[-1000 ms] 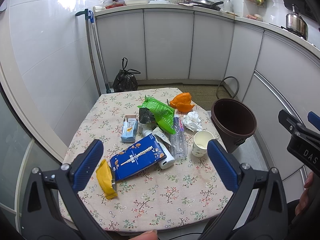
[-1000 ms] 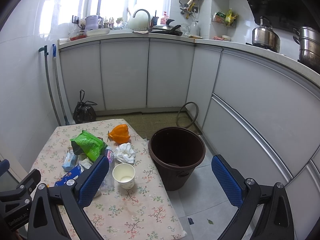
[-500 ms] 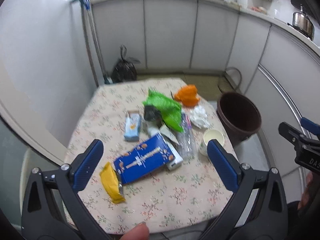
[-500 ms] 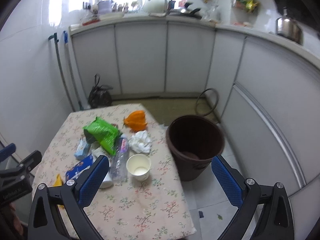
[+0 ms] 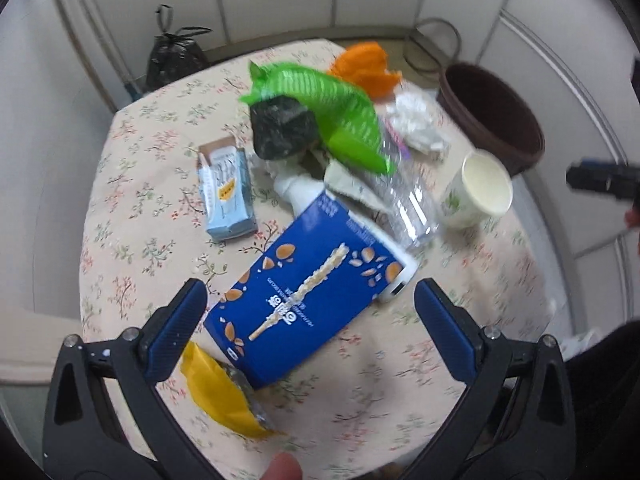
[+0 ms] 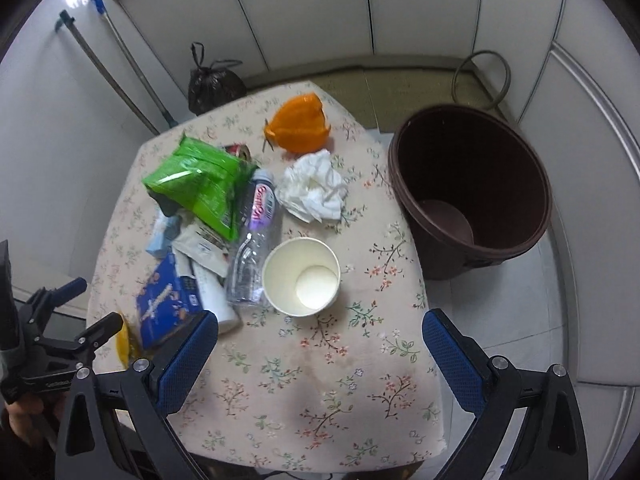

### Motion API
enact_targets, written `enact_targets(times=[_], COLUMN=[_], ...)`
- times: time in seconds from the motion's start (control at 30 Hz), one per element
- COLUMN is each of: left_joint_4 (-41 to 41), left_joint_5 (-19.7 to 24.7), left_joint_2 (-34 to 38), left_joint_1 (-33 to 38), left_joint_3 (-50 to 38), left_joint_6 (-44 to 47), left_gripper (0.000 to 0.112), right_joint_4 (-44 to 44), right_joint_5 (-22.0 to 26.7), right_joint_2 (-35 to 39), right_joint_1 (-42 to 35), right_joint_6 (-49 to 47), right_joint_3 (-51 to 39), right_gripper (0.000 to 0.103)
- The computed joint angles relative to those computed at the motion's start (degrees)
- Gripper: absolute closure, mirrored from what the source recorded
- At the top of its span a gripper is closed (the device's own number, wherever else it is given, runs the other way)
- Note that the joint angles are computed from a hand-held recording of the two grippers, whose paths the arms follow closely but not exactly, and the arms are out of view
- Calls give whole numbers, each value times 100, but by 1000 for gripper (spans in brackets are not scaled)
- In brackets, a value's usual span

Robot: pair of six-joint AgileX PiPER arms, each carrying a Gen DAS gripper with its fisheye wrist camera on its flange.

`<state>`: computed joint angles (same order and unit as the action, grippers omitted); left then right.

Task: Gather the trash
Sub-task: 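Grasp the white paper cup with the right tool while the left tool grasps the blue biscuit box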

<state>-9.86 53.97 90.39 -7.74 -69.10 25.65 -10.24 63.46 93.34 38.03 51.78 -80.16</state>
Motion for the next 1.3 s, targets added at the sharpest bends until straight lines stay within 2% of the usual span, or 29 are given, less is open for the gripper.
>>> enact_targets(times=[0.07,0.17,0.37,0.63,0.97,1.03,1.13,1.2,1.3], left_joint_4=[-133,-395,-553,-508,-594,-568,-613,-830,-1144], left_joint_5=[-191,-298,-449,-289,-332,-375,-396,-306,82], left_joint_2=[128,389,803,1354,1475,1433,1456,1360,1441], left_joint_1=[93,209,228,198,130,128,157,242,475], left_joint_3=[149,199,166,-162,-264,-207,-257,-267,-554], left_joint_6=[642,1532,2366,2403,2174,2064,1909,1956,1907], left_gripper=[9,9,9,9,9,9,12,26,34], right_joint_4=[324,522,872,1051,789,681,559,563,528], right_joint_5=[-329,-490,-648,-704,-450,-378,-276,-272,-279], right_joint_2=[56,233,649,1070,1735,1854,1976,1994,1946], right_joint_1=[-235,-411,-623,-670,-461,-390,-308,-293,-254], right_joint_6=[-234,-400,-765,-1023,-945,-905,-865,-880,-905], right_joint_3=[222,248,220,29,-603,-735,-883,-921,-924], right_gripper=[1,1,1,1,1,4,18,29,31])
